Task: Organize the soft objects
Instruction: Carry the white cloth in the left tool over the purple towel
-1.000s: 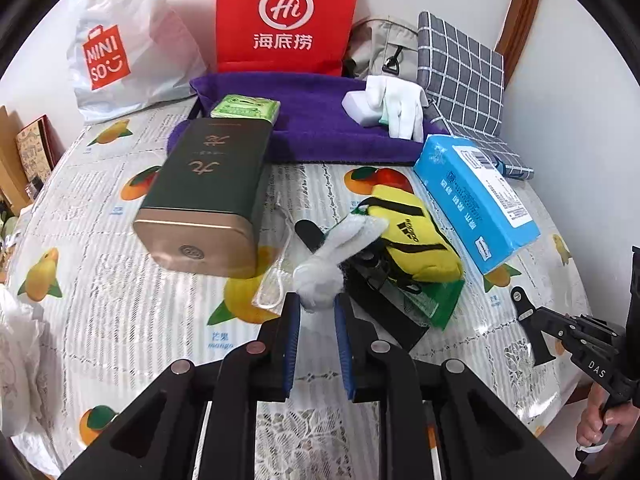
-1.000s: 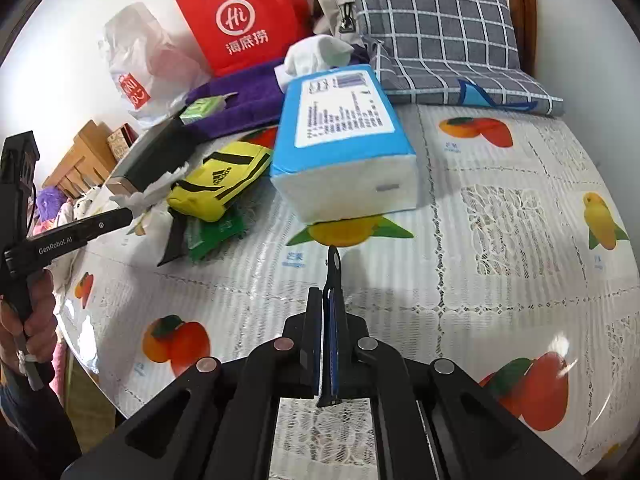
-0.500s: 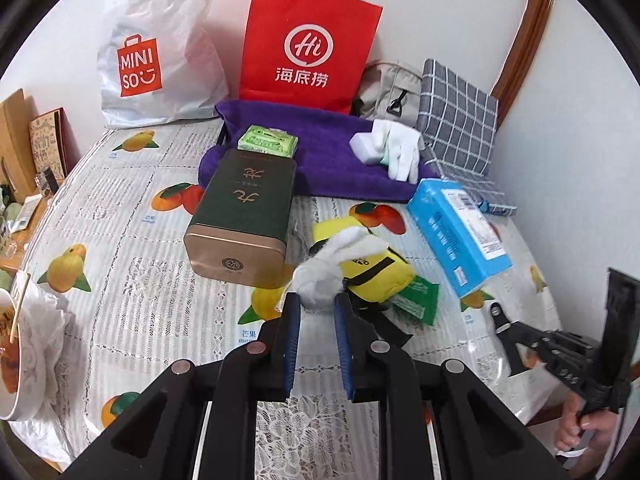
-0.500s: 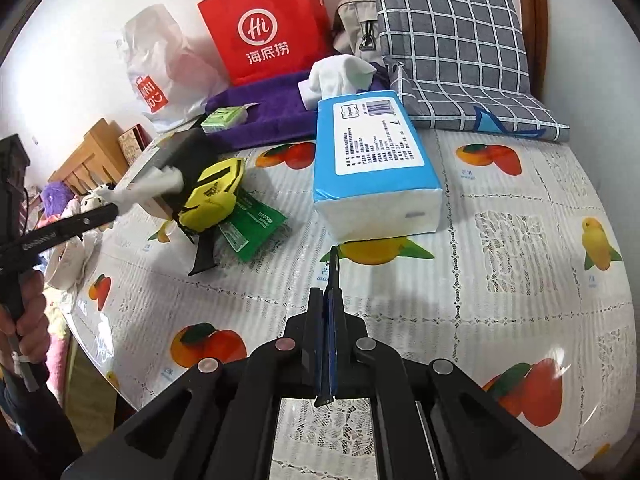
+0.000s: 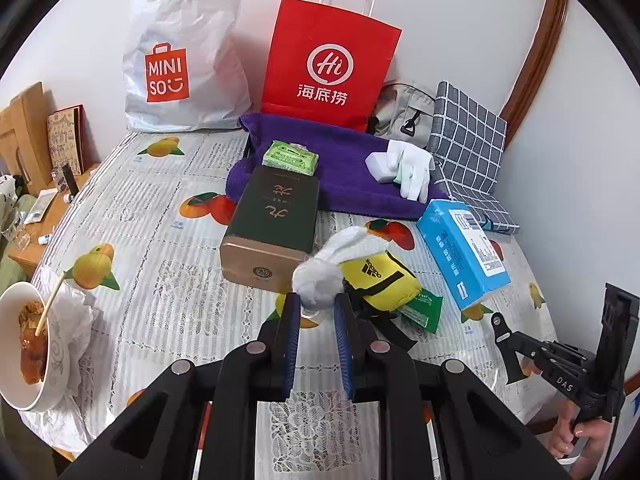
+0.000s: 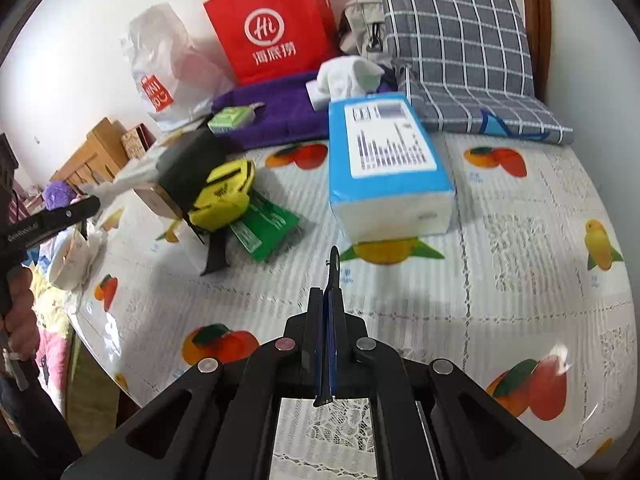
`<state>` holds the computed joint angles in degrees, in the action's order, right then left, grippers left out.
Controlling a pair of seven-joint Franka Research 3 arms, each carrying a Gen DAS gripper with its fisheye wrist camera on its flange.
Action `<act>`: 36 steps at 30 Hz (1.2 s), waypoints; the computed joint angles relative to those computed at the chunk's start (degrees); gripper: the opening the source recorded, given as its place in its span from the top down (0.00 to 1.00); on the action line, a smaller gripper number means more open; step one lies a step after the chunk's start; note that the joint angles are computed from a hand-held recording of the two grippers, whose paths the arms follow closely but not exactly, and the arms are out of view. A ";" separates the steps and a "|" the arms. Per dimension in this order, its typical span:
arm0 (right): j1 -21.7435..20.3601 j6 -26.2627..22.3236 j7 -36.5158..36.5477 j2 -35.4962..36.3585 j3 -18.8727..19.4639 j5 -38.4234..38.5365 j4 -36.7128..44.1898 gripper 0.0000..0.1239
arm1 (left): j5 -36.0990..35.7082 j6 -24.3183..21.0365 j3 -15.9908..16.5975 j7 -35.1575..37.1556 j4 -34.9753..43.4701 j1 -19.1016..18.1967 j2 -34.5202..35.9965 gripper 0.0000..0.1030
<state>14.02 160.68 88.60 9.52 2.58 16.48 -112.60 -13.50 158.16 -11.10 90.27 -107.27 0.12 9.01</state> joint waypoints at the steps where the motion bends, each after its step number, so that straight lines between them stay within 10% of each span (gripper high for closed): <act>1: -0.16 0.12 -0.54 -0.17 0.20 0.60 0.15 0.98 | 0.05 0.01 0.01 -0.11 0.10 -0.02 -0.02 0.84; 36: -0.23 -10.11 -2.33 20.01 -0.55 -2.61 40.29 0.98 | 10.57 -12.43 0.12 -7.69 31.98 -0.56 18.53 0.83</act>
<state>13.79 150.57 86.27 29.52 2.03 13.86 -72.31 -2.93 145.73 -10.98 82.58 -75.29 -0.44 27.55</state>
